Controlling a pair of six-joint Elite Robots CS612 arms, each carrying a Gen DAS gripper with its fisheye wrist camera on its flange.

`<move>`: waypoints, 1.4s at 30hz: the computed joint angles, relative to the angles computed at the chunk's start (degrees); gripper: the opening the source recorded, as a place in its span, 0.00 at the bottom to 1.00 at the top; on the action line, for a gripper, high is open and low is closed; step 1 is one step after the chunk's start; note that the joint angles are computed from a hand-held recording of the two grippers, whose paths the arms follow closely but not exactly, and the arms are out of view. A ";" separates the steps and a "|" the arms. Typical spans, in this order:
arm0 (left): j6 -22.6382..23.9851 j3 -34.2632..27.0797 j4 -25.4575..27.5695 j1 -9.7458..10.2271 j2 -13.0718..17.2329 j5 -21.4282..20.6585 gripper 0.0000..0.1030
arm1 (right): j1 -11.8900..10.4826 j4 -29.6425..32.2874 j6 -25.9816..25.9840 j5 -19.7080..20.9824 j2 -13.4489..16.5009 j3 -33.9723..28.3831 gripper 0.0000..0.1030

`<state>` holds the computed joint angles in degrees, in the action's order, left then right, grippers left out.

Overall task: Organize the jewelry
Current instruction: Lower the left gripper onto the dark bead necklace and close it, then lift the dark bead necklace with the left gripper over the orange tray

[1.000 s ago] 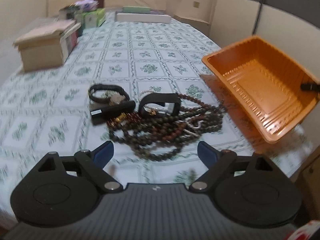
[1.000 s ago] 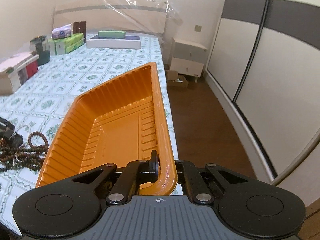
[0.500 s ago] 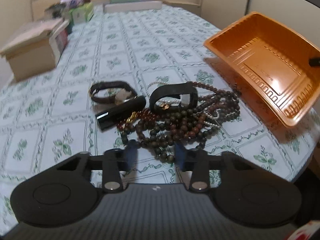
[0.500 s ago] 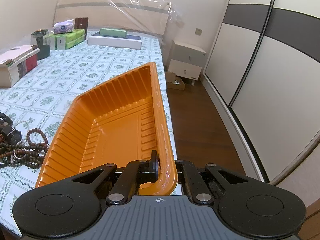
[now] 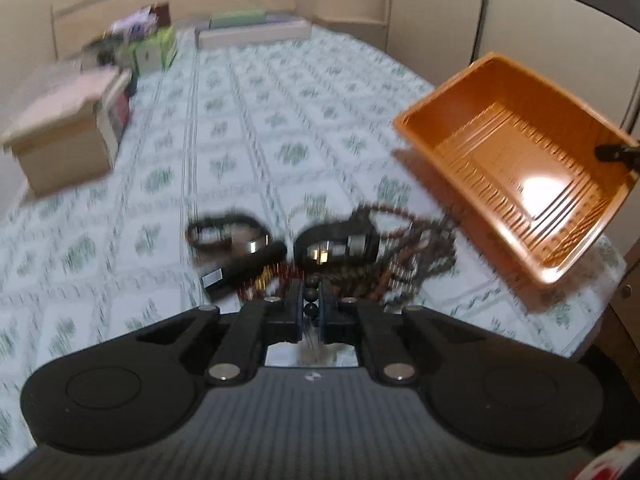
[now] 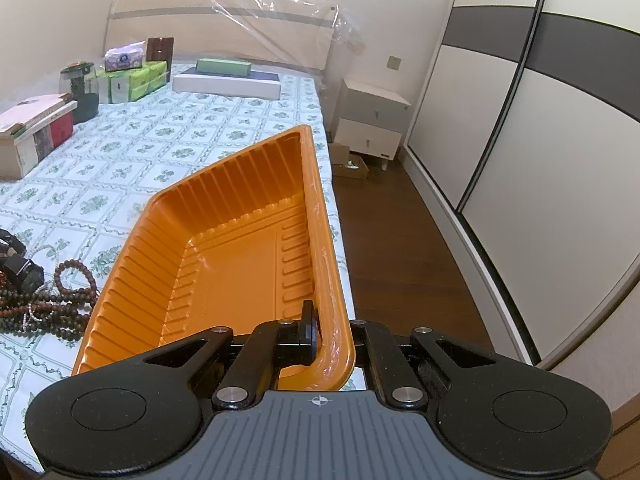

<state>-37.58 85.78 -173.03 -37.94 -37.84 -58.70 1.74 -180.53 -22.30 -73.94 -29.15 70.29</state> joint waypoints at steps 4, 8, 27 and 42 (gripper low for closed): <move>5.63 -0.32 -1.90 -0.01 -1.13 1.11 0.06 | -0.05 -0.34 0.15 0.15 -0.05 0.25 0.04; 12.52 -1.27 -3.79 -0.06 -2.23 1.72 0.06 | -0.09 -0.84 0.58 0.20 -0.03 0.36 0.04; 31.73 -6.83 -13.92 -0.50 -5.37 3.02 0.06 | -0.01 -1.83 0.08 0.45 -0.06 0.29 0.05; 41.17 -14.23 -16.03 -0.77 -5.17 2.35 0.06 | 0.09 -2.22 -0.09 0.35 -0.25 0.39 0.05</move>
<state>3.59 71.55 -189.06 -38.70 -43.01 -56.35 1.83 -182.75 -22.39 -73.59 -29.40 70.69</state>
